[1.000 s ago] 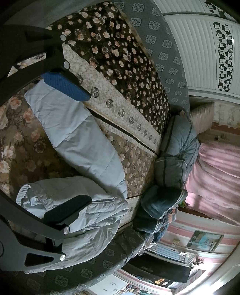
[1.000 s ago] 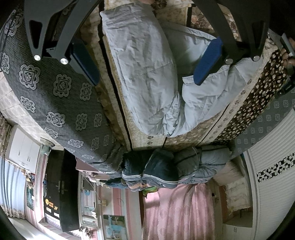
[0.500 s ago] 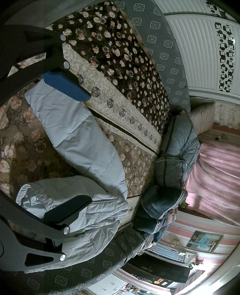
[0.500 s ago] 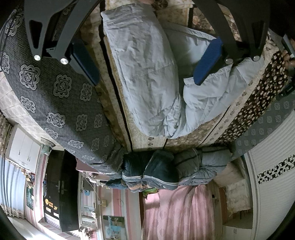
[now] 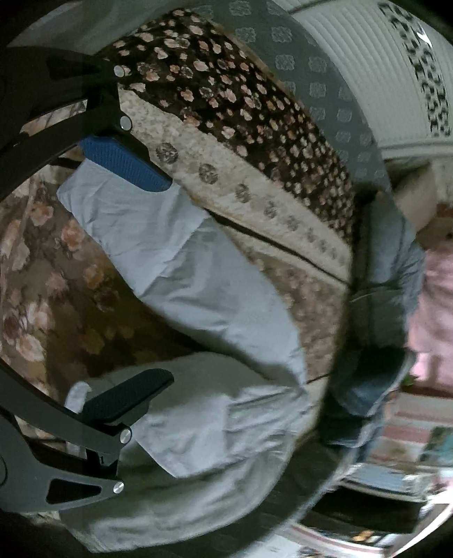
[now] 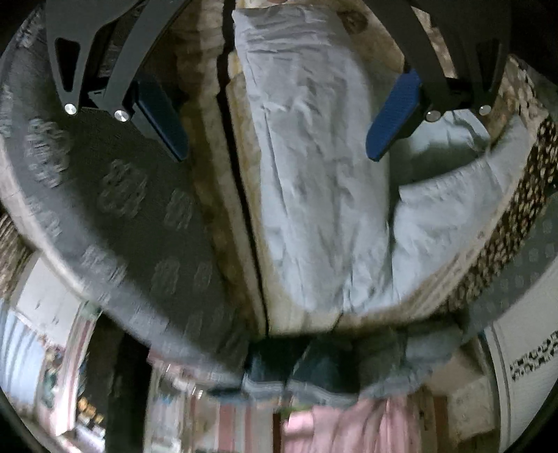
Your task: Fold large clothes
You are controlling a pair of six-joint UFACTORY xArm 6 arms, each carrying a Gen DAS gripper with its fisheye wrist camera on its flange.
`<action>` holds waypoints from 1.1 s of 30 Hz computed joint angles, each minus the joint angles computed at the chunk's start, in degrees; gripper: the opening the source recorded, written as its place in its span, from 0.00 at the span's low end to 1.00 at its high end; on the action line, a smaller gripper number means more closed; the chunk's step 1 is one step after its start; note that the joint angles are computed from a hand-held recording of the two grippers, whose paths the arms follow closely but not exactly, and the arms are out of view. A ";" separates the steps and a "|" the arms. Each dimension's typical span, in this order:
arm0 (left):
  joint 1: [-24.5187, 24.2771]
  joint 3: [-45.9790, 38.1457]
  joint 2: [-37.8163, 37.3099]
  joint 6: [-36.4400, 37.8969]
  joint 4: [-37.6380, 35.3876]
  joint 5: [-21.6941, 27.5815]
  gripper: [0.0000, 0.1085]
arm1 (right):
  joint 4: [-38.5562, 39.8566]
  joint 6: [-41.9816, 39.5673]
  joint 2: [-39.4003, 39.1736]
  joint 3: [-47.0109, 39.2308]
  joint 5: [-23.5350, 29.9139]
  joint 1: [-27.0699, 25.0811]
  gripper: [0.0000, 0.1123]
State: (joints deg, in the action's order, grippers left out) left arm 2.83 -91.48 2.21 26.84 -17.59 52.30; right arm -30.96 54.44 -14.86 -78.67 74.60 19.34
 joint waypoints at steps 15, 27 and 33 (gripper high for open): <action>-8.86 -2.79 7.22 4.06 2.17 5.30 0.92 | 19.37 -10.16 4.07 7.19 -9.27 -8.52 0.63; -19.58 -0.83 9.55 -1.25 4.65 -1.55 0.92 | 8.87 -2.36 4.81 5.65 -14.48 -11.60 0.12; -23.13 -3.34 14.80 -8.11 18.70 -2.94 0.73 | -26.43 23.61 -0.34 1.42 8.99 -7.79 0.10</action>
